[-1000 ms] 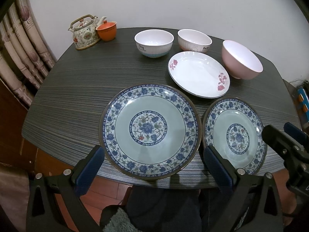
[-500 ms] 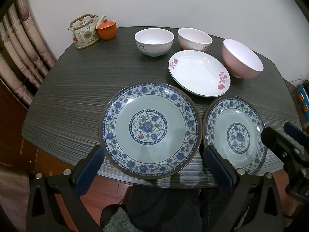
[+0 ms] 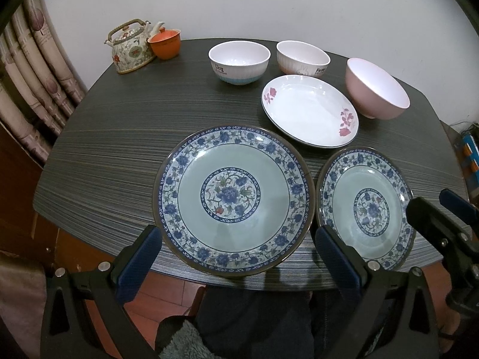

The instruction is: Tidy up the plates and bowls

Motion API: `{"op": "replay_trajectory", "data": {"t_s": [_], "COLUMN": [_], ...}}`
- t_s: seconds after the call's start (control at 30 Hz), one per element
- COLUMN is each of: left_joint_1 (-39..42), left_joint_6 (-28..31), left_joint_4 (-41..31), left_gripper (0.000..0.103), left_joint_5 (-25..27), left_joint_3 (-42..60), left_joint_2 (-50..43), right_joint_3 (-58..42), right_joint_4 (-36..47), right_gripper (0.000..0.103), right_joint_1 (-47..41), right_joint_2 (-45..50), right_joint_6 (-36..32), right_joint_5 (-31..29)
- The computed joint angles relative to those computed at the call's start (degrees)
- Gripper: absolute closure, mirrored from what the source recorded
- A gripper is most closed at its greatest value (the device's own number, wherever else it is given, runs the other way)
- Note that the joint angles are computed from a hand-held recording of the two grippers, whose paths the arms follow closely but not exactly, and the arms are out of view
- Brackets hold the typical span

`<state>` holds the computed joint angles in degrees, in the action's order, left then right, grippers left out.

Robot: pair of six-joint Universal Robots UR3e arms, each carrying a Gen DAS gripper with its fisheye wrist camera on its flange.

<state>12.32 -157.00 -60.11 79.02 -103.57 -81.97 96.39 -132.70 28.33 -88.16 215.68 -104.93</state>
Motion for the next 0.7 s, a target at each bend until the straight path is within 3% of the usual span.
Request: {"op": "replay_trajectory", "data": {"t_s": [0.17,0.3,0.5,0.63,0.7], "left_joint_1": [0.97,4.04,8.51,11.83,13.15], "left_joint_6": [0.01,1.30,1.26,1.61,1.85], "left_joint_4": [-1.40,-5.72,-12.46,-18.59,-21.16], "left_gripper": [0.003,0.014,0.028,0.033,0.035], "left_joint_5": [-0.92,-4.39,-7.17,-10.17,-11.51], "left_joint_3": [1.16,4.28,11.01,16.11,18.36], "left_joint_2": [-0.95,-3.00,-8.89,-12.94,-14.93], "right_joint_3": [1.41,2.78,2.40,1.97,0.95], "right_joint_4": [-1.98,-3.68,-5.05,-5.43,-4.86], "right_gripper": [0.000,0.002,0.017,0.035,0.039], "right_joint_1": [-1.42,-3.72,-8.71,-13.10,-14.52], "right_joint_2": [-0.36,-0.87,0.19,2.31,4.18], "right_joint_6": [-1.77,-3.73,-9.53,-12.07,-12.46], "right_joint_5": [3.76,8.56,17.21,26.71,29.40]}}
